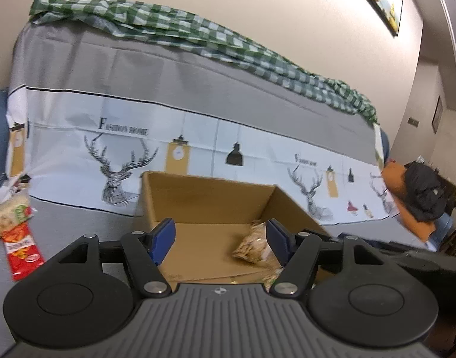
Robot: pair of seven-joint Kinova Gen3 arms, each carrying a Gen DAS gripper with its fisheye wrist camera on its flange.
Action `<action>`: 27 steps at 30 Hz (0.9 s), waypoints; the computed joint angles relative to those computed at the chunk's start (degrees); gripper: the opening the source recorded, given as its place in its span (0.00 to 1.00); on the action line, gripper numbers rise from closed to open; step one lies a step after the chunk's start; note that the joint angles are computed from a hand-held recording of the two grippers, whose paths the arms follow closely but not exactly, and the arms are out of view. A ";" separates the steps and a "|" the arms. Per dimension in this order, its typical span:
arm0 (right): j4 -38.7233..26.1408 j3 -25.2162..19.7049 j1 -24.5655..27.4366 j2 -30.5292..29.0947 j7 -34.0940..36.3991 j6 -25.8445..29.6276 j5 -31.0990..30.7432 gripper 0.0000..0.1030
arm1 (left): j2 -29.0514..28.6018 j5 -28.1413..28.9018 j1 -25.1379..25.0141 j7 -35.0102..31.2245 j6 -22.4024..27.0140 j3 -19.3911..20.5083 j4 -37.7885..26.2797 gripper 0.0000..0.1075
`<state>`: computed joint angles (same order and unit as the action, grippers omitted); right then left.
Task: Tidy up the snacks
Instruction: 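Open both grippers to drop the biscuit pack and candy into the box, then move both tools down toward the cream bar and red chip packet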
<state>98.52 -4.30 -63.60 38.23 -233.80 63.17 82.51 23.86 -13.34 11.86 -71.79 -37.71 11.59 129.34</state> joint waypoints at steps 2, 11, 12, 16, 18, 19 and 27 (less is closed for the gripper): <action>-1.60 0.08 -0.46 0.84 1.20 0.71 -0.35 0.63 | -0.65 -0.75 -0.86 0.21 1.63 -0.17 0.09 0.70; -8.19 2.22 -3.29 4.27 5.30 2.42 -1.54 0.63 | -3.83 -8.24 -6.80 1.65 3.84 -0.51 2.26 0.73; -8.64 2.64 -3.78 4.60 4.67 2.40 -1.14 0.63 | -4.17 -10.57 -8.43 2.90 3.36 -0.04 2.58 0.71; -11.80 3.94 -5.63 6.35 5.55 3.39 -0.16 0.63 | -5.69 -18.47 -14.96 7.60 6.32 3.25 1.61 0.38; -12.34 4.47 -6.16 6.52 4.49 2.57 0.98 0.59 | -7.03 -17.98 -13.45 7.58 8.00 0.71 1.09 0.04; -12.33 4.66 -6.28 6.51 3.64 1.67 2.10 0.55 | -7.58 -17.89 -13.23 7.76 8.94 -0.04 0.60 0.02; -12.94 3.45 -4.92 6.32 0.10 -5.89 10.26 0.20 | -4.74 -30.29 -30.83 24.88 22.53 12.93 -13.96 0.02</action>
<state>85.58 -0.86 -68.52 44.55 -233.70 57.28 92.76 19.12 -43.63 -18.98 -46.91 -15.18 24.52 115.38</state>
